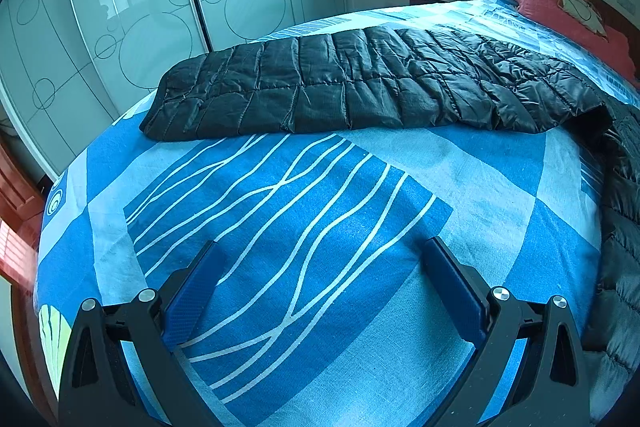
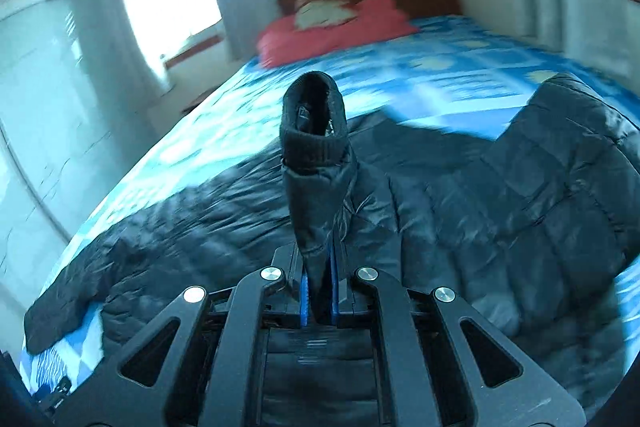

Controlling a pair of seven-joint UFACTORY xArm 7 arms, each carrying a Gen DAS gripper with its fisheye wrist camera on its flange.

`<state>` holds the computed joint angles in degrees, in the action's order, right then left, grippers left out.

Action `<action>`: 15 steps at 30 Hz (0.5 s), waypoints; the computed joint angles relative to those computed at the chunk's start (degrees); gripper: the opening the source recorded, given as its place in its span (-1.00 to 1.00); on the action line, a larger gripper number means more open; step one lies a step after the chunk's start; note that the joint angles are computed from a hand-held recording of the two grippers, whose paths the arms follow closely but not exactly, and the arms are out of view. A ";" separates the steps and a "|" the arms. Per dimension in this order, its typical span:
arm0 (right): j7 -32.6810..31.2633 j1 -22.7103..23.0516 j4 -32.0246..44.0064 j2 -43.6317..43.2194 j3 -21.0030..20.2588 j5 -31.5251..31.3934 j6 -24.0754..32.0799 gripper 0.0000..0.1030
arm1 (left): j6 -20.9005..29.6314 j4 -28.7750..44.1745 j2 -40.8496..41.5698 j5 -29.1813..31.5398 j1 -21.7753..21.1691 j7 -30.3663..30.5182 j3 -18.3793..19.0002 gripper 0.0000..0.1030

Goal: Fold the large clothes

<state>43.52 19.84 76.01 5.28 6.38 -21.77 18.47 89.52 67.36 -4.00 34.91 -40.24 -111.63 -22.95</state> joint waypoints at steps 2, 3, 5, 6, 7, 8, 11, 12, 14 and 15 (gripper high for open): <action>-1.24 1.51 3.77 3.51 1.06 0.24 1.40 -0.86 | -0.07 -0.27 -0.30 -0.08 -0.02 -0.07 -0.03 0.93; -2.05 2.37 5.54 5.01 1.40 0.79 2.30 -0.86 | -0.08 -0.30 -0.32 -0.07 0.02 -0.03 -0.03 0.93; -5.81 3.27 8.64 7.79 2.52 4.27 3.78 -0.86 | -0.19 -0.42 -0.41 -0.02 0.10 -0.01 -0.02 0.93; -7.24 3.91 9.87 9.00 2.73 5.49 4.38 -0.86 | -0.08 -0.24 -0.29 -0.04 0.10 -0.04 -0.10 0.93; -8.62 4.29 9.39 9.12 2.76 6.57 4.47 -0.86 | -0.13 -0.25 -0.30 -0.01 0.12 -0.03 -0.08 0.93; -10.22 4.90 10.90 10.41 2.98 7.54 5.91 -0.86 | -0.06 -0.19 -0.23 0.01 0.06 -0.18 -0.17 0.93; -13.82 6.38 15.01 13.49 3.09 10.14 10.39 -0.82 | -0.15 -0.25 -0.28 0.09 0.10 -0.14 -0.11 0.93; -14.66 6.78 16.05 14.27 3.01 10.96 11.77 -0.77 | -0.04 -0.18 -0.21 0.05 0.05 -0.23 -0.18 0.93; -16.43 7.02 16.84 14.89 2.98 12.78 13.81 -0.68 | -0.08 -0.23 -0.24 0.05 0.02 -0.26 -0.17 0.93; -17.85 6.65 16.63 14.84 3.40 14.37 13.72 -0.48 | -0.14 -0.29 -0.30 0.06 0.04 -0.24 -0.13 0.93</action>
